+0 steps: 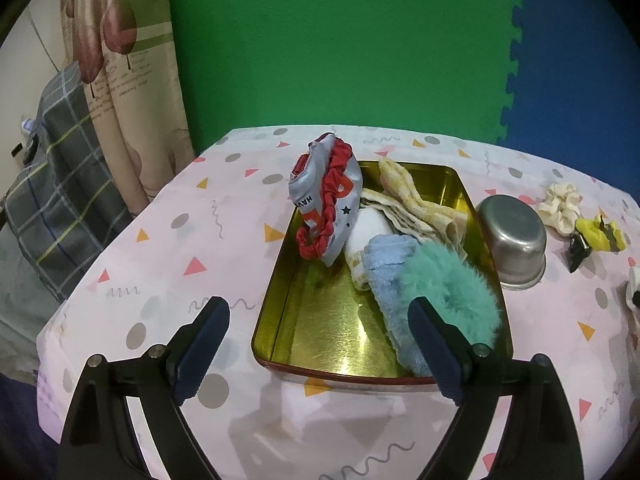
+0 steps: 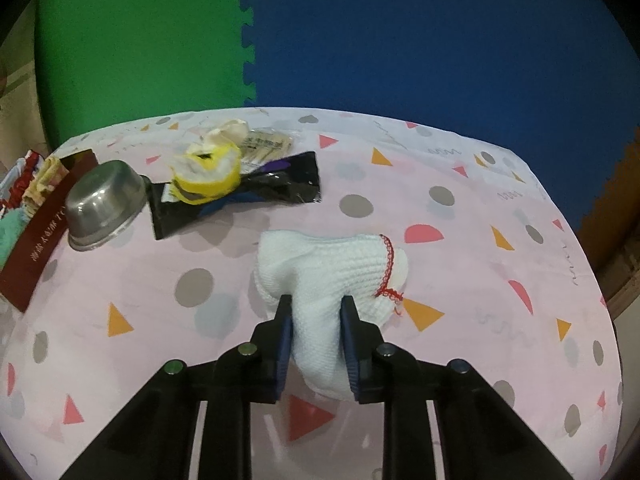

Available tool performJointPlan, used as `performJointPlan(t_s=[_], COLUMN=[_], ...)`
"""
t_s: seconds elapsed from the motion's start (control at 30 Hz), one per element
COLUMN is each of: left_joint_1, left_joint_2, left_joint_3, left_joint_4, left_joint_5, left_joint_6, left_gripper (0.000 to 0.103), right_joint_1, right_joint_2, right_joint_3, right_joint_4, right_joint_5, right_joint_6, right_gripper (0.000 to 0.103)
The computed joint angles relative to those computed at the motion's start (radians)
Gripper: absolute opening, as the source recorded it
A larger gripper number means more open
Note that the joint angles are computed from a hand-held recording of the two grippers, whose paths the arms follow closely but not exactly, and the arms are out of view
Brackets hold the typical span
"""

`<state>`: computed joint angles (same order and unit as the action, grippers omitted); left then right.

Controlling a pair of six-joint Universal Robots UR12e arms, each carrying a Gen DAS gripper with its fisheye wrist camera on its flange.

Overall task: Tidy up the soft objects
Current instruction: 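Carry the white knit glove into the tin box and open the right gripper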

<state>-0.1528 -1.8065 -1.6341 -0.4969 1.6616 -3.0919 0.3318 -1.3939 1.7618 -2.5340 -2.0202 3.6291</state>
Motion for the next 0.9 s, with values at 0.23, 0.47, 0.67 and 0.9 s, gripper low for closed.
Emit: performJointPlan(t_s=[0.23, 0.47, 0.67, 0.9], left_joint_1=[0.006, 0.020, 0.028, 0.046], left_joint_2=[-0.002, 0.000, 0.004, 0.015], left_joint_3=[0.004, 0.005, 0.001, -0.007], left_joint_4=[-0.011, -0.024, -0.009, -0.027], left_joint_5=[0.001, -0.003, 0.024, 0.028], left_joint_6=[-0.014, -0.062, -0.115, -0.175], left_gripper=[0.089, 0.089, 0.090, 0.090], right_joint_1=[0.016, 0.043, 0.069, 0.101], right_joint_2=[0.005, 0.027, 0.060, 0.125], right_joint_3=[-0.019, -0.062, -0.117, -0.211], right_joint_4=[-0.018, -0.036, -0.065, -0.098], right_joint_5=[0.038, 0.094, 0.152, 0.218], right_joint_6=[-0.007, -0.038, -0.087, -0.149], right_gripper=[0.023, 0.023, 0.023, 0.023])
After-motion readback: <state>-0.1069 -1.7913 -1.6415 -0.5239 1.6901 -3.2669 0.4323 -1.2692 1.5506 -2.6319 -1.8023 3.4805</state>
